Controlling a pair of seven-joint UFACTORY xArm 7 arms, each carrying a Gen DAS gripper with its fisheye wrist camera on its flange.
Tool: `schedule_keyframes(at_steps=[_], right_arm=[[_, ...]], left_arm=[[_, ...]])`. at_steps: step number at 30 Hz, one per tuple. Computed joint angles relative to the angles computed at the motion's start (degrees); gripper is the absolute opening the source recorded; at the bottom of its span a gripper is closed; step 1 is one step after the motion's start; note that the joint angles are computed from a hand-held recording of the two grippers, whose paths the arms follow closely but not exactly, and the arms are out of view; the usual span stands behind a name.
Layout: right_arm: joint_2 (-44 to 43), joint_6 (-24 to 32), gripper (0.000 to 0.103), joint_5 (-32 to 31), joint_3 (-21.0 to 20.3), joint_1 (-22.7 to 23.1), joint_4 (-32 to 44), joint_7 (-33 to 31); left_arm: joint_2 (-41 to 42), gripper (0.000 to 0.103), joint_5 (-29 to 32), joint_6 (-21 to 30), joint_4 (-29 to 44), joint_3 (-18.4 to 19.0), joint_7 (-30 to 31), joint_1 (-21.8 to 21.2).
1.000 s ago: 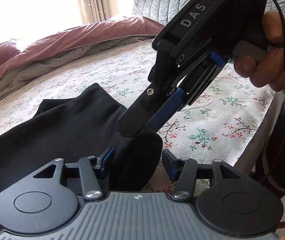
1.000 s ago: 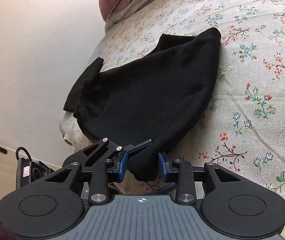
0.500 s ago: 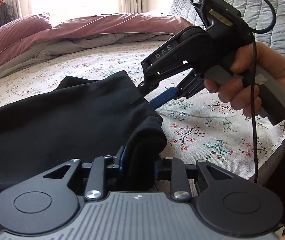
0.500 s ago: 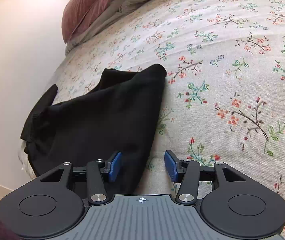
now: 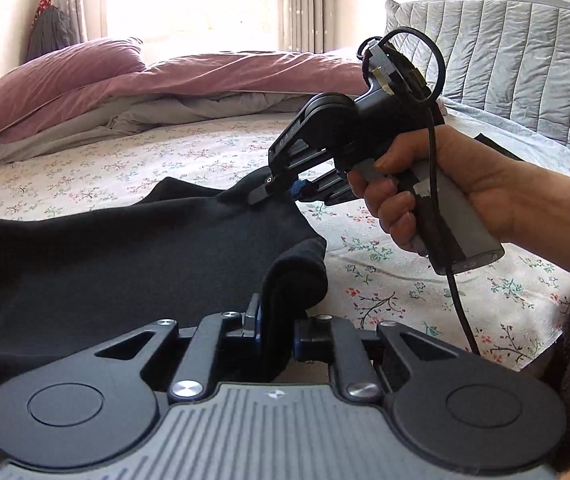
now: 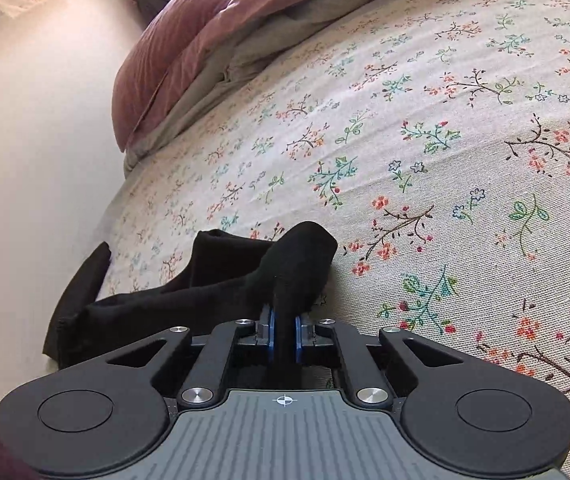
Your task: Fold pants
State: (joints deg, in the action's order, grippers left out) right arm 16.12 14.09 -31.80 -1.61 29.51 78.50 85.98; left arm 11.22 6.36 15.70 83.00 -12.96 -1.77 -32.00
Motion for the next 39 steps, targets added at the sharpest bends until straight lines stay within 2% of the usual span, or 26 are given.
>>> schedule_keyframes(at_steps=[3,5,9,14,19,22,26,30,32,34,39], right_arm=[[-4.2,-2.9,0.007,1.2,0.3,-1.6,-4.9,0.7],[-6.7,-2.5,0.007,1.3,0.8,-2.4,-7.1,1.2],[-13.7,-2.0,0.007,-2.9,1.8,-4.6,-13.7,6.3],[-26.6,-0.3,0.007,-4.5,4.3,-9.2,-26.1,10.9],[-40.4,3.5,0.007,0.0,6.1,-12.2,-37.5,9.8],[-45.6,5.8,0.007,3.2,7.4,-13.2,-41.4,8.0],[-48.0,7.0,0.007,7.0,9.4,-14.5,-42.8,5.8],[-47.2,7.1,0.007,9.1,12.5,-17.1,-40.6,3.7],[-46.5,5.9,0.008,9.6,14.1,-18.8,-39.2,2.7],[-45.2,3.9,0.008,10.2,15.7,-20.7,-37.7,2.1],[-40.2,-1.9,0.008,10.0,21.8,-26.9,-32.7,1.5]], left_arm=[[-0.9,0.023,3.8,0.5,0.6,1.0,-4.4,-2.2],[-1.2,0.023,3.8,0.7,0.9,0.3,-5.4,-2.7],[0.1,0.023,4.0,1.6,2.8,-1.1,-7.1,-4.6],[1.6,0.023,0.2,1.0,4.0,-3.7,-5.9,-6.6],[3.1,0.023,-7.2,0.7,4.9,-7.3,-0.7,-6.9],[3.3,0.023,-11.2,0.7,4.4,-8.5,1.9,-6.9],[3.3,0.023,-17.0,1.1,4.4,-9.4,4.6,-5.6],[1.4,0.023,-23.3,-0.2,2.8,-10.2,7.0,-3.8],[0.6,0.023,-25.3,-1.4,2.4,-10.0,7.4,-3.5],[0.7,0.023,-25.0,-2.5,3.1,-8.9,5.2,-4.2],[-1.5,0.023,-29.9,-4.3,1.2,-9.0,4.7,-1.7]])
